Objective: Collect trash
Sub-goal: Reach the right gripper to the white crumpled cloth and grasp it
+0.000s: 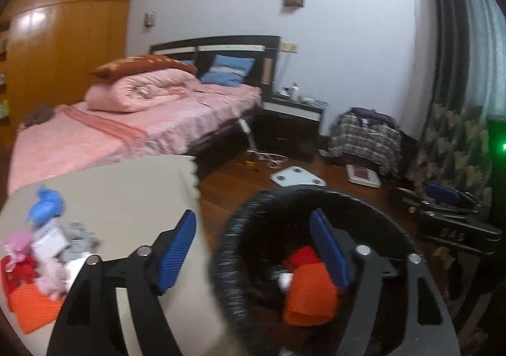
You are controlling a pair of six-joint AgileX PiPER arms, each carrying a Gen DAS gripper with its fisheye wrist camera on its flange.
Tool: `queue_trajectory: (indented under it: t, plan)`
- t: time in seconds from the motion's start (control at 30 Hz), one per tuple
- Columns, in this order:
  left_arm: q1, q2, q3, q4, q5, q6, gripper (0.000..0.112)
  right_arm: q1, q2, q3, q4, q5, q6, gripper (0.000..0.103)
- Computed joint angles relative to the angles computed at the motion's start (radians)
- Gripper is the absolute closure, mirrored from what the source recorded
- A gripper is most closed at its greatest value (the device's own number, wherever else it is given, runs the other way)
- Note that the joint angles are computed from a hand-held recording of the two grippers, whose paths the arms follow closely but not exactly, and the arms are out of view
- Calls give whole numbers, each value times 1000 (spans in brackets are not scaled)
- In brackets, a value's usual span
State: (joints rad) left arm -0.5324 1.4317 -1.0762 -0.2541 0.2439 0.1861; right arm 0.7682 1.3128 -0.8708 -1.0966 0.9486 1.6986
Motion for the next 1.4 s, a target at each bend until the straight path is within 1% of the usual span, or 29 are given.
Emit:
queue_trajectory:
  t: [0.13,0.17,0.2,0.3,0.33,0.53,0.6,0.63,0.77,0.87,0.93,1.03,1.1,1.4]
  plan:
    - [99,-69,67,89,-11,-65,34,37,83,-82,2,-40,10,6]
    - [134,-89,88,97,-13,-61,34,53,117,-115,4,-53,9,6]
    - [175,-106,108,75,-13,-29,34,61,143,-142,7,-64,4,6]
    - [258,-156,157,114,-15,-35,34,94,238,-241,23,-108,-32,6]
    - [297,-172,177,98,-18,-4,34,105,270,-277,29,-120,-49,6]
    - [521,-220,251,-143,-4,298,34,155,454,-502,92,-168,-166,6]
    - [603,-214,263,-257,3,430,34,166,520,-584,121,-176,-217,6]
    - [624,-212,265,-274,5,453,34,171,541,-611,132,-175,-234,6]
    - [733,-174,266,-428,24,625,34,178,641,-729,181,-172,-310,6]
    - [767,-152,269,-477,18,686,34,172,711,-813,231,-168,-370,6]
    - [769,-130,260,-469,8,675,34,165,755,-870,270,-165,-409,6]
    - [768,-96,251,-486,-15,685,34,154,797,-907,294,-174,-439,6]
    - [777,-79,248,-530,-17,731,34,149,832,-953,321,-168,-476,6]
    - [784,-15,223,-649,-30,835,34,120,978,-1166,440,-135,-647,6]
